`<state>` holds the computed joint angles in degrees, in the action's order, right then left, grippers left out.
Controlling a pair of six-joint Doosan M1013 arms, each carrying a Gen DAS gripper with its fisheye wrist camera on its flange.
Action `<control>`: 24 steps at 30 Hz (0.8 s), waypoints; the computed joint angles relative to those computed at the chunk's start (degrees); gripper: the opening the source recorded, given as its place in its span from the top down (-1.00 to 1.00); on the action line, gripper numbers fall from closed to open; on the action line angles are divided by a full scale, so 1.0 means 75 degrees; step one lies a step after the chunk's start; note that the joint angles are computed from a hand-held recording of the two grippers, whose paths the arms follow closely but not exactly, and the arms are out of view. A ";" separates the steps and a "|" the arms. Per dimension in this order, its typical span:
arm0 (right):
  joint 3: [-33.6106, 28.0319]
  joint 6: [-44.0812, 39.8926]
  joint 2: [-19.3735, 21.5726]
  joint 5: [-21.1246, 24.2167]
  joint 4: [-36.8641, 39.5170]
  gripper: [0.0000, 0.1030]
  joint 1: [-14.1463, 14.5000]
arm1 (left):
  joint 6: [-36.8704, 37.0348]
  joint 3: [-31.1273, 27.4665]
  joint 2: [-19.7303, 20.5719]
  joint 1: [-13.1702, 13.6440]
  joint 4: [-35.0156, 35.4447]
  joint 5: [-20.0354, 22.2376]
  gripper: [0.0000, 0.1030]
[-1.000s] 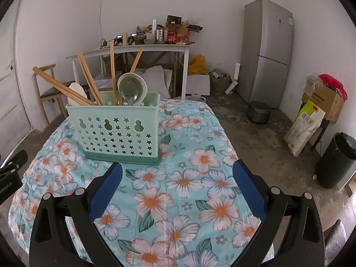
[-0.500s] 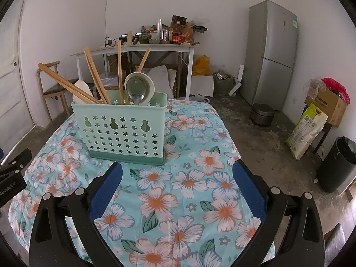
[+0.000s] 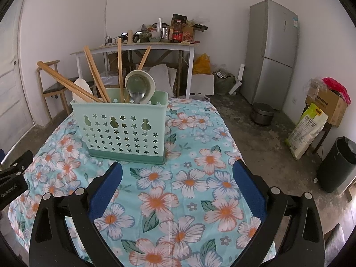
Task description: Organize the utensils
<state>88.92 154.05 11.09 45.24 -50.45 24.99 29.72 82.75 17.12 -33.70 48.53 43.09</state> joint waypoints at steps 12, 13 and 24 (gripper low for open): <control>-0.0017 -0.0005 0.0001 0.0020 0.0010 -0.87 0.0010 | 0.0022 0.0007 -0.0008 0.0027 -0.0081 0.0005 -0.84; -0.0017 -0.0005 0.0001 0.0020 0.0010 -0.87 0.0010 | 0.0025 0.0009 -0.0009 0.0030 -0.0085 0.0001 -0.84; -0.0021 -0.0014 0.0000 0.0024 0.0026 -0.87 0.0010 | 0.0012 0.0020 -0.0015 0.0027 -0.0067 -0.0006 -0.84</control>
<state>88.76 153.95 11.09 45.42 -50.26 25.07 29.81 82.90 17.00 -33.50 48.02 43.05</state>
